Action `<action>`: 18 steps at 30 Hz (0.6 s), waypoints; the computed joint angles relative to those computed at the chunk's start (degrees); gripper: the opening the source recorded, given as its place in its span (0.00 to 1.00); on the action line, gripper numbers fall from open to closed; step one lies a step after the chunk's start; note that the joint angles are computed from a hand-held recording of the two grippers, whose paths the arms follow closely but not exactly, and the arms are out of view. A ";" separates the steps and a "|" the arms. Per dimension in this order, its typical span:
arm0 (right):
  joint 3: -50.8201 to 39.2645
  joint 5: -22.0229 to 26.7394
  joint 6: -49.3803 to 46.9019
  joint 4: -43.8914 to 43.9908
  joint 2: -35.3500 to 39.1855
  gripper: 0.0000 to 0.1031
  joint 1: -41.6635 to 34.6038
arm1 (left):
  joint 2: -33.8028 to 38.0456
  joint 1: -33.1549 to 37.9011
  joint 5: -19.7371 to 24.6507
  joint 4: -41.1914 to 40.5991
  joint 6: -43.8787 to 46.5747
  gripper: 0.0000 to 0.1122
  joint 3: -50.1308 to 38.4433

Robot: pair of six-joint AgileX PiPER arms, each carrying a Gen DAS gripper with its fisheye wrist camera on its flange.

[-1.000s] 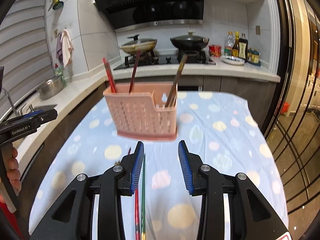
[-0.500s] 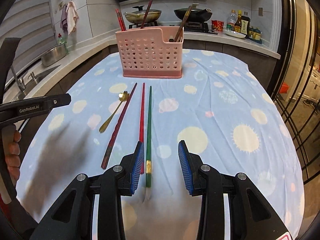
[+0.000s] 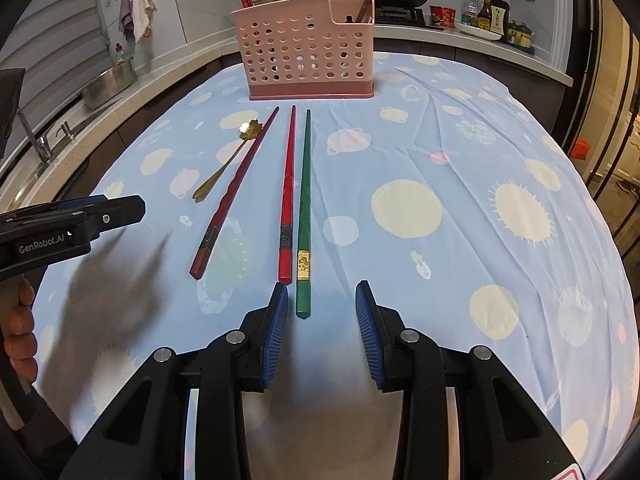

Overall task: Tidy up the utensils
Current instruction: 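Grasp a dark red chopstick with the left tool while the right grasps a green chopstick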

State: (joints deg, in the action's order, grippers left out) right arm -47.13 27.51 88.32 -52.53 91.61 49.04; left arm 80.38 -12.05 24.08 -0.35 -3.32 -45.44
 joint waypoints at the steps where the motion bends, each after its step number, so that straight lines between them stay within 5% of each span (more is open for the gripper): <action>1: 0.03 -0.24 -0.16 0.09 0.09 0.32 -0.18 | 0.09 -0.26 0.09 0.01 -0.20 0.55 -0.02; 5: -0.39 -0.48 -0.38 -0.28 0.99 0.26 -0.49 | 0.63 -0.94 0.14 -2.13 1.40 0.55 0.11; 9: -0.30 -0.63 0.27 -1.48 1.32 0.08 -1.46 | 1.34 -2.44 -0.10 -2.96 1.61 0.55 0.21; 18: 2.02 -2.20 0.63 -0.70 -0.79 0.06 -3.69 | 5.03 -6.15 -0.53 -6.52 3.78 0.55 -2.03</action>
State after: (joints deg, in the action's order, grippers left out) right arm -45.11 25.31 88.95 -53.23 90.82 45.34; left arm 85.42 -18.20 23.56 -6.88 0.46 -47.47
